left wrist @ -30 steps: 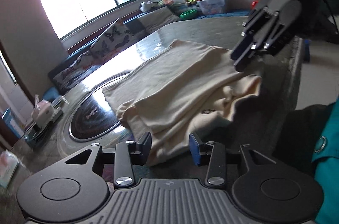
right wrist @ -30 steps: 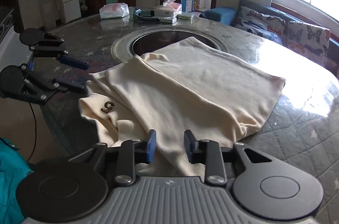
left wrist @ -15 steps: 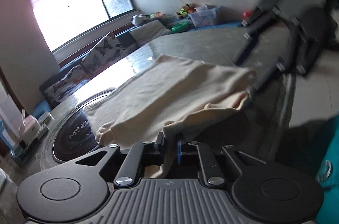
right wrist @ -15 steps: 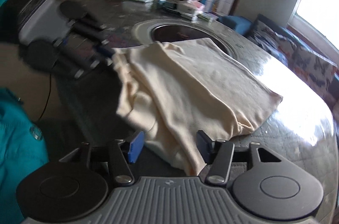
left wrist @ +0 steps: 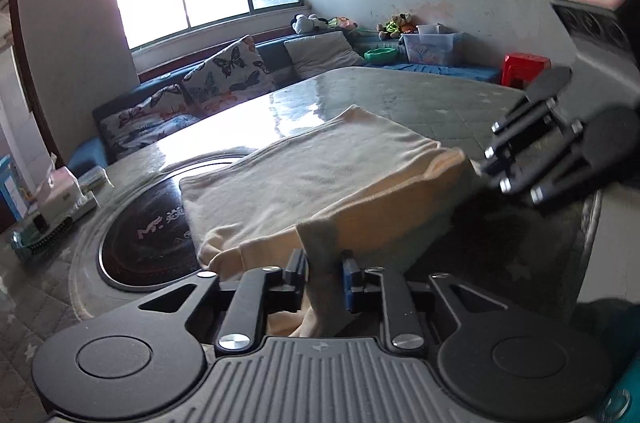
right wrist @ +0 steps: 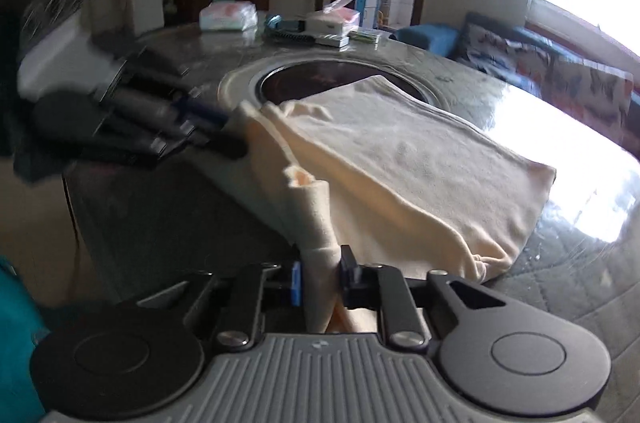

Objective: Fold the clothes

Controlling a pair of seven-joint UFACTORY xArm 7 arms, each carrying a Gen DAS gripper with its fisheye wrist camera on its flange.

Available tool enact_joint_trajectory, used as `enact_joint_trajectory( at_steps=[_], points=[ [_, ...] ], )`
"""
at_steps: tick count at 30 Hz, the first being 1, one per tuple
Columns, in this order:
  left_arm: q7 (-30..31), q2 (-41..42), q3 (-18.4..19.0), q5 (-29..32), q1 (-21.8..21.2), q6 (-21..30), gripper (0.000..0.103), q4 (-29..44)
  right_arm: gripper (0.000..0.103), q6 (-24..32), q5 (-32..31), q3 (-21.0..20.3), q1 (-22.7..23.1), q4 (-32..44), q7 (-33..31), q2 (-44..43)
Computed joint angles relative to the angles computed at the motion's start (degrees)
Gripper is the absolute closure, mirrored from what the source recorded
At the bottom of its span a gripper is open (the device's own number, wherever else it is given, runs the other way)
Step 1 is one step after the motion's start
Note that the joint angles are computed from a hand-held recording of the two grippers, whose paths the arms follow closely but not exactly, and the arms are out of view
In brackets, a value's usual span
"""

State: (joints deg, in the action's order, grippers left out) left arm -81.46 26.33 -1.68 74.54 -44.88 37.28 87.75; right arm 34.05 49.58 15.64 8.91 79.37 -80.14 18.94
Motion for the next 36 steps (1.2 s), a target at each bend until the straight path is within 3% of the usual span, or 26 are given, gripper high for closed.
enact_joint_trajectory(
  at_steps=[7,10,11,14,21,29,36],
  points=[
    [3.54,-0.86,-1.14,0.77,-1.61,6.74,0.079,-2.98,0.092,2.0,0.8,-0.25,-0.81,1.79,1.63,0.38],
    [3.99,-0.75,-1.61,1.03,-1.26,6.72,0.083,-3.05,0.093,1.42,1.08,-0.18,-0.75,1.15,0.78,-0.13],
    [4.17,-0.72,-1.74,0.96,-1.1,6.33,0.093,-2.97,0.094,0.84,1.48,-0.05,-0.72,0.67,0.08,-0.44],
    [2.55,-1.41,-1.83,1.58,-1.14,5.42,0.097,-3.28,0.095,0.4,2.83,0.06,-0.79,-0.6,-1.49,-1.41],
    [0.3,-4.62,-3.74,2.63,-1.53,4.19,0.098,-4.84,0.095,1.77,6.7,-1.62,-1.28,-4.96,-5.17,-6.67],
    [-2.66,-6.38,-5.57,2.94,-2.09,3.31,0.098,-5.2,0.095,9.84,4.66,-7.18,-0.36,-11.15,-4.62,-15.89],
    [-1.28,-2.77,-2.96,3.39,-0.9,4.35,0.098,1.44,0.097,6.09,7.34,-7.72,1.16,-6.42,-3.96,-12.47]
  ],
)
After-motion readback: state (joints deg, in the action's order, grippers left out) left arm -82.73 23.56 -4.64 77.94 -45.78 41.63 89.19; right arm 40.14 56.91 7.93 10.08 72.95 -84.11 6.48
